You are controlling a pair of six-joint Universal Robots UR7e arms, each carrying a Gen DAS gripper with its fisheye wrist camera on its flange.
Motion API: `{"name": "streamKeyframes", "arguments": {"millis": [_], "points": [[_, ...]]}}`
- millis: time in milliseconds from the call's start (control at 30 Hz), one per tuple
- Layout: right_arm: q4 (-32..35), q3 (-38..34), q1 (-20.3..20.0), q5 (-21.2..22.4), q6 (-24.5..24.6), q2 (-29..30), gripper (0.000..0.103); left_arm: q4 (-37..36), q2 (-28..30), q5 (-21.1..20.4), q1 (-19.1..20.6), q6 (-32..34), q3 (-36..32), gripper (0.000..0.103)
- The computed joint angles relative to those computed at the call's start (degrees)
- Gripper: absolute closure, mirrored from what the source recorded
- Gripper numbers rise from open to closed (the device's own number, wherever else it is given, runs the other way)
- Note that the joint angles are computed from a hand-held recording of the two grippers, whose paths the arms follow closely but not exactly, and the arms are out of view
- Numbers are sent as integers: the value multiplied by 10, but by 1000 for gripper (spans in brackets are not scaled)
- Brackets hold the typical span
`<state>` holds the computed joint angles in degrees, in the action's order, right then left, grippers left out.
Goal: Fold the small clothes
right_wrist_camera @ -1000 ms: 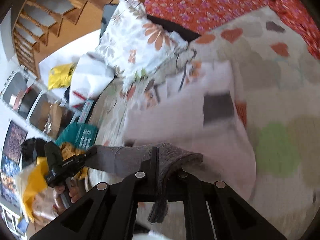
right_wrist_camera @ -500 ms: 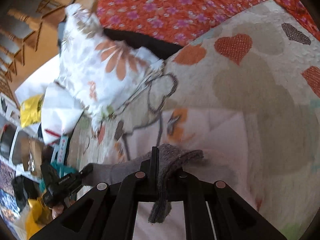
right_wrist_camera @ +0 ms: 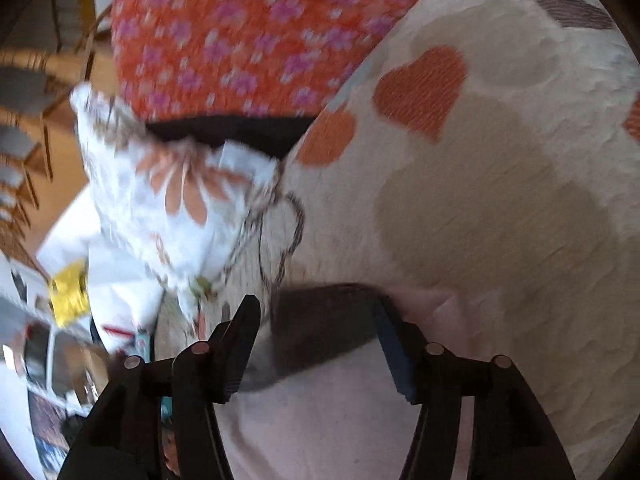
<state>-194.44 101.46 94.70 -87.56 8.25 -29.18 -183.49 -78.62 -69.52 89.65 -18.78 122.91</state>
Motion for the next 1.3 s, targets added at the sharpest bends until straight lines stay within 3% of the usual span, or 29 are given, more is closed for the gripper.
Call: {"name": "streamKeyframes", "arguments": {"millis": [100, 267, 467, 667, 700, 733, 800, 867, 933, 967, 1067, 1133, 1167, 1200, 1233, 1300], "points": [[-14, 15, -3, -14, 12, -15, 34, 12, -19, 43, -19, 18, 13, 49], [-3, 20, 14, -34, -13, -24, 34, 14, -45, 113, -53, 47, 36, 40], [52, 8, 53, -89, -81, -12, 34, 97, -71, 193, -84, 82, 58, 36], [47, 41, 73, -139, -119, -24, 34, 186, -86, 272, -109, 109, 106, 33], [42, 51, 76, -148, -122, -29, 34, 202, -80, 315, -118, 104, 113, 39], [40, 56, 78, -153, -122, -31, 34, 205, -76, 346, -124, 106, 120, 61], [33, 75, 80, -161, -121, -42, 34, 218, -70, 406, -130, 94, 128, 84], [27, 91, 82, -168, -115, -51, 34, 240, -82, 440, -122, 53, 131, 87], [15, 109, 84, -166, -113, -61, 34, 281, -103, 448, -109, 2, 125, 98], [10, 116, 86, -167, -114, -64, 34, 303, -117, 445, -99, -24, 121, 98], [-3, 134, 94, -176, -123, -73, 34, 314, -166, 370, -73, -44, 121, 98], [-6, 143, 100, -181, -129, -76, 34, 290, -200, 327, -80, -19, 139, 98], [-7, 148, 103, -185, -133, -77, 34, 283, -213, 321, -92, -9, 149, 96], [-8, 151, 107, -191, -137, -76, 34, 275, -228, 315, -110, 9, 164, 84], [-10, 155, 108, -195, -139, -75, 34, 268, -235, 310, -121, 19, 174, 57], [-8, 163, 107, -197, -139, -71, 34, 243, -249, 305, -151, 42, 205, 32]]}}
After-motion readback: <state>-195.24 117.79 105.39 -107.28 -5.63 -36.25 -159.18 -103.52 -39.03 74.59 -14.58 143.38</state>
